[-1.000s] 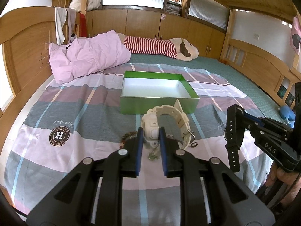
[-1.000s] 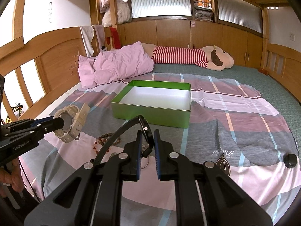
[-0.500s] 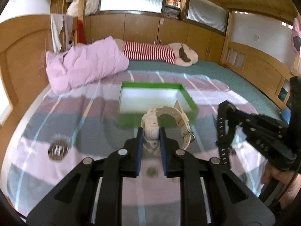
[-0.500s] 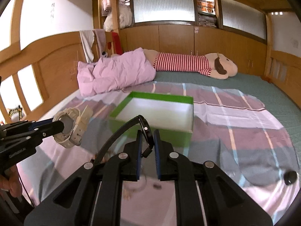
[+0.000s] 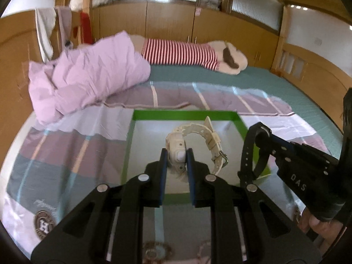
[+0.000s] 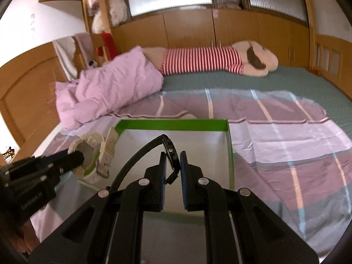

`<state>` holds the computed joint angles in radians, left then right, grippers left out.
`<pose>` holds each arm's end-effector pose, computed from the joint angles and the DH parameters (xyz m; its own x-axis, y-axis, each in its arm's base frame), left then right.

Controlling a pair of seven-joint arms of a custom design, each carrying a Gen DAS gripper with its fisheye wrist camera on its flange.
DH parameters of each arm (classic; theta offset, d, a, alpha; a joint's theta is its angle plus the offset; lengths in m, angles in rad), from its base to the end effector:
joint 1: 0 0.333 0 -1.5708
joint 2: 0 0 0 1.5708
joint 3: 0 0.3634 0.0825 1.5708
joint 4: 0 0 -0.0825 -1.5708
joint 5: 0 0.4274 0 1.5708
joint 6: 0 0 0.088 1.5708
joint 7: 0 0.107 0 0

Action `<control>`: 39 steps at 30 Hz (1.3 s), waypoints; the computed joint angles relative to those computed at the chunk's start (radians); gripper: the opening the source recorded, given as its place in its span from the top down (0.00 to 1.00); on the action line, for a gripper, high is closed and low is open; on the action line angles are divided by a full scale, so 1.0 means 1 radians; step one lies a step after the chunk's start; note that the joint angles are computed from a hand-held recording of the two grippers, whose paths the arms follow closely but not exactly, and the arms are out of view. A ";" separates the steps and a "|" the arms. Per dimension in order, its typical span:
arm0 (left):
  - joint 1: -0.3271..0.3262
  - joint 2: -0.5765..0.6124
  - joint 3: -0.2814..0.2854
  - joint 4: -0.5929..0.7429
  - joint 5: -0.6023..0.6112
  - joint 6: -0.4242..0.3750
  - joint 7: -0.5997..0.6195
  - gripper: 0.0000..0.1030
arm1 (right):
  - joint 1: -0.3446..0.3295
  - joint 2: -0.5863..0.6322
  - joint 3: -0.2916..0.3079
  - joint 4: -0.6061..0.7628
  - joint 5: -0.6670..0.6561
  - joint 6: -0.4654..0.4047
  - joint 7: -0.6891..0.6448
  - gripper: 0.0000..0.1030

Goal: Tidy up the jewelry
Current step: 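Carry both watches over the green box and open both grippers, then lift both grippers out of the green box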

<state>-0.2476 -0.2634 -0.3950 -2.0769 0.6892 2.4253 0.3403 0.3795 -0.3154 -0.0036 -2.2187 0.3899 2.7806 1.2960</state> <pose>0.4355 -0.3522 0.6344 0.1275 -0.9875 0.0926 -0.6280 -0.1526 -0.7631 0.5031 0.1801 0.6386 0.4068 -0.9000 -0.1562 -0.6169 -0.1445 -0.7737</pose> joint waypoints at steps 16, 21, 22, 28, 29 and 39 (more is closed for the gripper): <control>0.024 -0.184 -0.002 -0.003 0.101 0.001 -0.175 0.06 | 0.074 -0.182 -0.100 -0.027 0.047 0.202 -0.046 0.23; 0.029 -0.449 -0.058 -0.086 0.068 0.027 -0.183 0.04 | 0.089 -0.399 -0.118 -0.130 0.008 0.272 -0.035 0.17; 0.028 -0.480 -0.078 -0.098 0.057 0.003 -0.161 0.04 | 0.067 -0.455 -0.105 -0.167 -0.008 0.248 -0.015 0.17; -0.008 -0.618 -0.220 -0.208 -0.140 -0.299 -0.071 0.04 | -0.043 -0.730 -0.020 -0.368 -0.154 0.027 0.043 0.17; -0.021 -0.611 -0.231 -0.214 -0.193 -0.350 -0.071 0.04 | -0.049 -0.773 -0.013 -0.395 -0.171 -0.022 0.049 0.17; -0.054 -0.582 -0.258 -0.230 -0.227 -0.387 -0.036 0.04 | -0.012 -0.895 0.024 -0.473 -0.219 -0.250 0.078 0.17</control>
<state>-0.3014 -0.8456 -0.6532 -2.3070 0.4626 2.0386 0.3044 0.3678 -1.2108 0.0202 -2.6918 0.1708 2.5309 1.3741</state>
